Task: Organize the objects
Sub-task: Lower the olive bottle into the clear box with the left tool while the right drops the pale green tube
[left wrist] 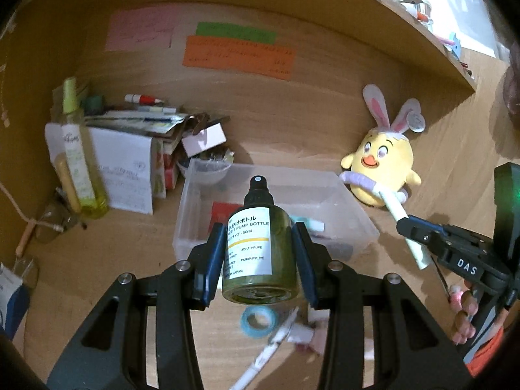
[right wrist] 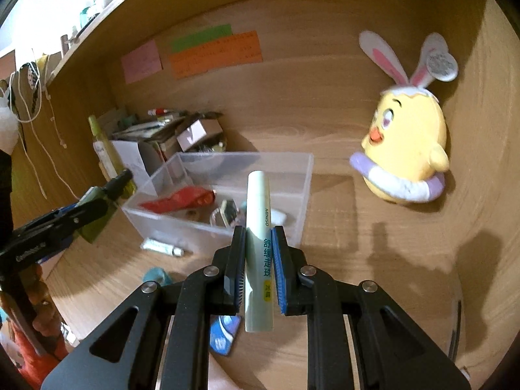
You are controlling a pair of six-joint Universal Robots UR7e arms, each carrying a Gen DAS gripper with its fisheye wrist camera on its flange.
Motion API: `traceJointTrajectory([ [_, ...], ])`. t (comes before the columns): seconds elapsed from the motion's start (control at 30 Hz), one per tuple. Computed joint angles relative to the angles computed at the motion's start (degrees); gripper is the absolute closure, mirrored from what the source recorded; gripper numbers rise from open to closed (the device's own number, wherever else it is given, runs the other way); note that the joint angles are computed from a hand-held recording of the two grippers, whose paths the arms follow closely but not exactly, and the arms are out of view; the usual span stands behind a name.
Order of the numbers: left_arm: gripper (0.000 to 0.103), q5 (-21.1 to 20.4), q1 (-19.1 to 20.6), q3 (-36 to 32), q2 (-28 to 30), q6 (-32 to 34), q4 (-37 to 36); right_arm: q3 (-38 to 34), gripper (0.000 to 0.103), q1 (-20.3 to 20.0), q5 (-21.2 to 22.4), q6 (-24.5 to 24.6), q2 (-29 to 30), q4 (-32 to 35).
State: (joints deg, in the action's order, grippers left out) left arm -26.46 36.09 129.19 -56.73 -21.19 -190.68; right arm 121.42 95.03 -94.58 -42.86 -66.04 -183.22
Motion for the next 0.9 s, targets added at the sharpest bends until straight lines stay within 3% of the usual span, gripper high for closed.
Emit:
traceJointTrajectory([
  [0.4, 0.062, -2.13, 4.77, -11.90, 5.36, 10.36, 0.70, -7.86, 0.089, 3.91, -0.64, 1.65, 6.59, 0.43],
  [0.9, 0.062, -7.82, 11.83, -20.76, 8.31, 6.94, 14.35, -17.95, 0.089, 4.96, -7.40, 3.53, 15.37, 6.40],
])
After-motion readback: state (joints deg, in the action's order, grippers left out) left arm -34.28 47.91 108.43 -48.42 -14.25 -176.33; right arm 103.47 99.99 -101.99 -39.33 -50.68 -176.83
